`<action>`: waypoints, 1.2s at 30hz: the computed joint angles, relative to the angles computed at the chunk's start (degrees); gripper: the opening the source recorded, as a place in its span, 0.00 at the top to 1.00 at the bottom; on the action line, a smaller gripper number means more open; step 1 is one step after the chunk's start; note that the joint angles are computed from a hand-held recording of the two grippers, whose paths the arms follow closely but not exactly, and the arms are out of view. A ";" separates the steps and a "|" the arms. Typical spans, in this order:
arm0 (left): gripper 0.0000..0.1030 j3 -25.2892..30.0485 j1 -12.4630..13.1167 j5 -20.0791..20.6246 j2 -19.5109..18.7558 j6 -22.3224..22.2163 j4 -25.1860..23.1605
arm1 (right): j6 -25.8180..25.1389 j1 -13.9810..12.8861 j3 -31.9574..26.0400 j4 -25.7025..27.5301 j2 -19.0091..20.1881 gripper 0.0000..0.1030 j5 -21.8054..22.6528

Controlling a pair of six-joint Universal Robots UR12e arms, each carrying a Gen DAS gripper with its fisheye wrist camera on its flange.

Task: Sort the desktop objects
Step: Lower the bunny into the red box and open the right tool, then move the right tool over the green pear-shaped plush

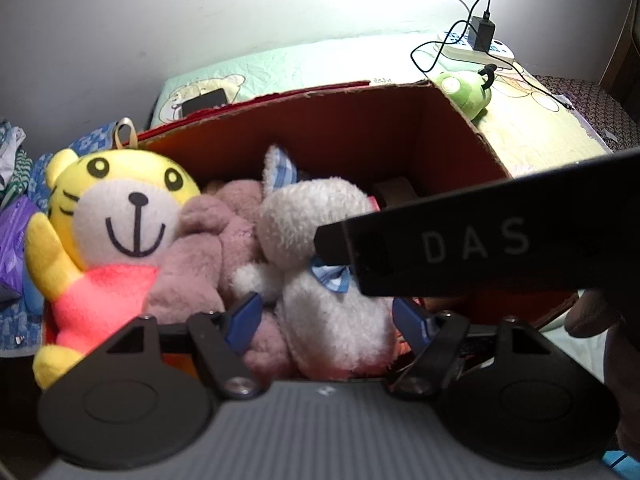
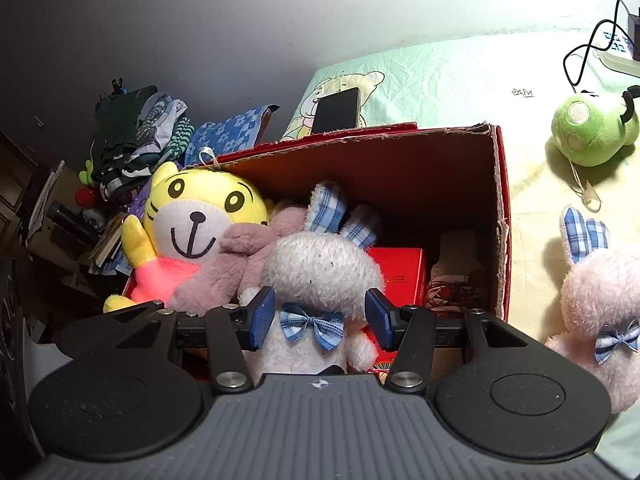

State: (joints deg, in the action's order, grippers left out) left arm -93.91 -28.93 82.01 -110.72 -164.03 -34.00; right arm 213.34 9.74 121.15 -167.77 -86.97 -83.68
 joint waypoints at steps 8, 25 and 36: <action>0.24 -0.22 -0.57 2.59 0.39 -1.89 0.02 | -0.32 0.59 0.71 -1.68 -0.40 0.49 -1.07; 0.17 -1.36 -2.94 10.32 2.39 -7.54 1.86 | -0.12 -1.09 4.52 -8.73 -3.23 0.49 3.61; 0.17 -0.41 -6.61 13.47 2.76 -9.07 3.56 | 0.41 -6.49 10.02 -11.69 -9.10 0.49 8.43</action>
